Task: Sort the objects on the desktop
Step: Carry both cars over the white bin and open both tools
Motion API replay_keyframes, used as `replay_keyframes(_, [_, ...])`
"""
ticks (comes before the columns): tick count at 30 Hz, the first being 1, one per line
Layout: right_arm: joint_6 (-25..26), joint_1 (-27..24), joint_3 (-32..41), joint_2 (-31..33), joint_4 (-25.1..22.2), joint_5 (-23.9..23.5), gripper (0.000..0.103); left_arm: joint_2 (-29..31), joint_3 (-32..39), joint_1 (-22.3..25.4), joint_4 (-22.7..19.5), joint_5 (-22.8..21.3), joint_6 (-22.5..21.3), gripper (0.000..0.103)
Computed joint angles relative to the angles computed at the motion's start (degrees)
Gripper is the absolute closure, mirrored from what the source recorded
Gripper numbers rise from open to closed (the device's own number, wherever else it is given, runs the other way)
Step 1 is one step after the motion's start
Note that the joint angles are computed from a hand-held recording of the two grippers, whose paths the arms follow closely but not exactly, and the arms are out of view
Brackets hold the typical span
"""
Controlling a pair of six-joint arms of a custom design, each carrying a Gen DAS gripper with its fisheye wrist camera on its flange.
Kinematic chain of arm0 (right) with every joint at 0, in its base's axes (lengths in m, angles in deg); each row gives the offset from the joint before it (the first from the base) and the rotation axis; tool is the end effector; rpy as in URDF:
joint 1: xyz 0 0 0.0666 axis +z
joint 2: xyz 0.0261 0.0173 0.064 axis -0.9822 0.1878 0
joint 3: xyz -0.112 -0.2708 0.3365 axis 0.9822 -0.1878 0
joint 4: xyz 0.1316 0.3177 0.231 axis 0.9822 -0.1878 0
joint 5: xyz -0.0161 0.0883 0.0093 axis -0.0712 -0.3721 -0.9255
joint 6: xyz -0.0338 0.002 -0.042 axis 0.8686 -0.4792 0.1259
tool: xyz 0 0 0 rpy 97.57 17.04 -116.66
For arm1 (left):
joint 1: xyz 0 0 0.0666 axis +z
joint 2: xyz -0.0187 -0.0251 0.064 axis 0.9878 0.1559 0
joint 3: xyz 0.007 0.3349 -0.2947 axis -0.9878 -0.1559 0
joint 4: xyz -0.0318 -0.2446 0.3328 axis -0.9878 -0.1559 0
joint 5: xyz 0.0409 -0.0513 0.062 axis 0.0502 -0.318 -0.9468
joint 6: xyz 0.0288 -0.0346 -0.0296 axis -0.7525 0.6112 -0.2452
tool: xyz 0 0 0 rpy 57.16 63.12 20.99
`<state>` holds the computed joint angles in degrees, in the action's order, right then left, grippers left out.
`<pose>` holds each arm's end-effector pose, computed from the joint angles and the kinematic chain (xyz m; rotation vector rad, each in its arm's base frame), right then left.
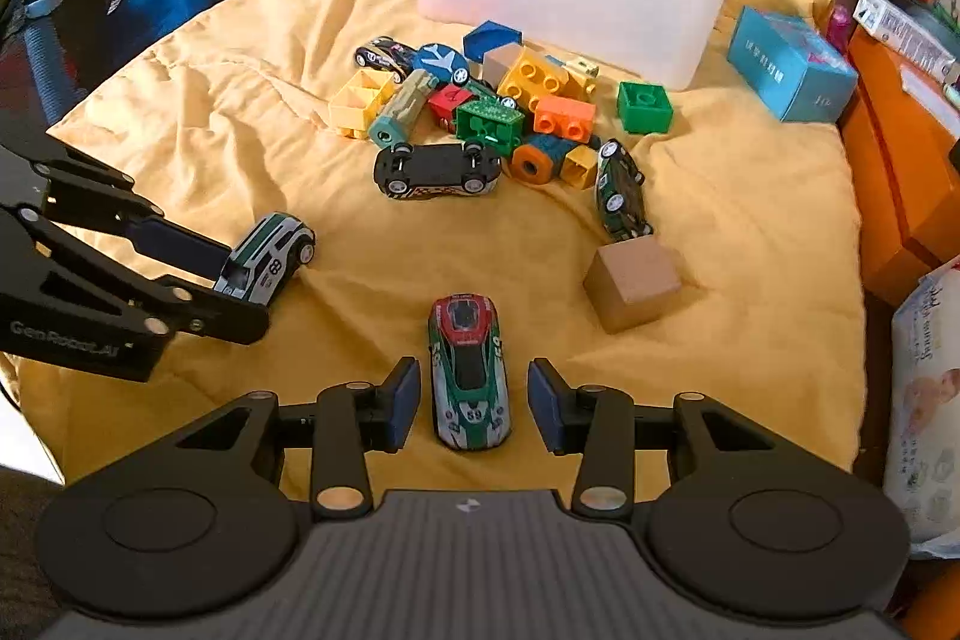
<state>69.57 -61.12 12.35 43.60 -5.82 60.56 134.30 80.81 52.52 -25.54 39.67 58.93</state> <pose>0.4824 0.1633 0.5011 -0.8604 2.4520 0.2291 0.4427 -0.2404 0.4850 0.1131 2.6518 -0.2936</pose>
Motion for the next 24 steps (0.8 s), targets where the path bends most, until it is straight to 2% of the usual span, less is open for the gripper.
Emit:
replay_keyframes(4, [-0.67, 0.58, -0.33, 0.67, -0.3, 1.49, 0.06, 0.39, -0.16, 0.44, -0.25, 0.22, 0.62, 0.067])
replay_keyframes(5, [-0.42, 0.48, -1.0, 0.27, 0.57, 1.32, 0.065, 0.21, -0.35, 0.65, -0.12, 0.74, 0.42, 0.068])
replay_keyframes(6, [-0.23, 0.42, -1.21, 0.13, 0.63, 1.14, 0.069, 0.03, -0.5, 0.78, -0.08, 0.99, 0.34, 0.068])
replay_keyframes(11, [-0.48, 0.23, 0.34, 0.26, -0.18, 0.22, 0.07, -1.04, -0.08, 1.46, 0.67, 1.16, -0.86, 0.069])
replay_keyframes(15, [-2.05, -0.1, 3.06, 0.53, 2.92, 0.04, 0.07, -1.46, 2.61, 2.55, 2.58, -1.78, -2.93, 0.07])
replay_keyframes(19, [-2.94, -0.61, 7.51, 2.37, 7.08, 0.03, 0.07, 0.06, 7.23, 5.16, 5.39, -2.43, -4.47, 0.07])
replay_keyframes(22, [-3.53, -0.77, 11.74, 4.96, 10.48, 0.82, 0.07, 2.06, 11.1, 6.79, 7.5, -3.9, -7.78, 0.07])
replay_keyframes(24, [-3.82, -0.81, 15.2, 7.18, 12.58, 1.88, 0.07, 3.51, 13.79, 8.13, 8.91, -3.4, -9.2, 0.07])
